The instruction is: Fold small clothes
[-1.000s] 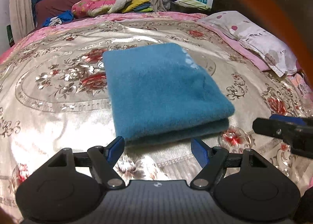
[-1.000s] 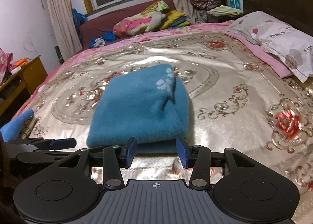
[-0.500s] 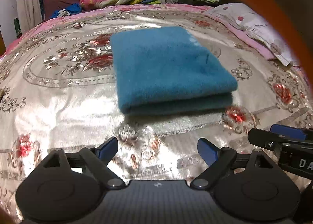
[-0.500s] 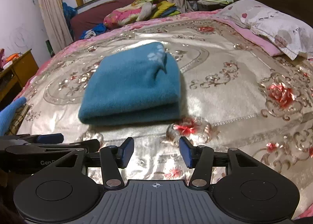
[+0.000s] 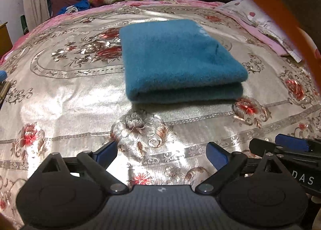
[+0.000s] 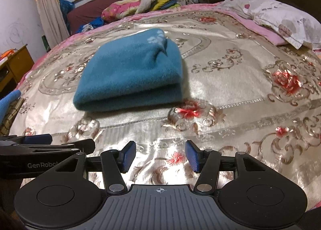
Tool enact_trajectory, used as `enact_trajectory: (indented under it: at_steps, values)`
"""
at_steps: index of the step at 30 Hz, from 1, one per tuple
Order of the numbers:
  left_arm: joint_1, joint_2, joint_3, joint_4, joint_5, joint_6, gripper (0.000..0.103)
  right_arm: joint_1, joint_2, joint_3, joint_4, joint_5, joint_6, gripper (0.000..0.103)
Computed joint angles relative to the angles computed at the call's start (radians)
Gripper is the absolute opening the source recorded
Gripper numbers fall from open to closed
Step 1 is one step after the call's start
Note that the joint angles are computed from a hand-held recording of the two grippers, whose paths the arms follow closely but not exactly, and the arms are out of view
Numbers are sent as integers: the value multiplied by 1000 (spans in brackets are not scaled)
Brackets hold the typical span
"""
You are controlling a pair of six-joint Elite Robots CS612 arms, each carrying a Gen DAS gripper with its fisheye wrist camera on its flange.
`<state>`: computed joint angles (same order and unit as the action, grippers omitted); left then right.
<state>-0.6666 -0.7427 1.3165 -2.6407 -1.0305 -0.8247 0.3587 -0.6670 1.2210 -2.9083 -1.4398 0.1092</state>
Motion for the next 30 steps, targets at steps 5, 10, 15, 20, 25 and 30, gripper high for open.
enact_trajectory:
  at_steps: [5, 10, 15, 20, 25, 30]
  values:
    - [-4, 3, -7, 25, 8, -3, 100, 0, -2, 7, 4, 0, 4, 54]
    - [-4, 5, -12, 34, 9, -5, 100, -1, -1, 10, 4, 3, 11, 54]
    - [-3, 6, -13, 39, 4, -9, 100, -1, -1, 11, 5, 2, 13, 54]
    - [-4, 7, -12, 39, 5, -9, 100, -1, 1, 9, 7, 1, 12, 54]
    - [-4, 7, -13, 40, 5, -10, 99, -1, 1, 10, 7, 1, 12, 54]
    - [-4, 7, -13, 40, 5, -10, 99, -1, 1, 10, 6, 0, 11, 54]
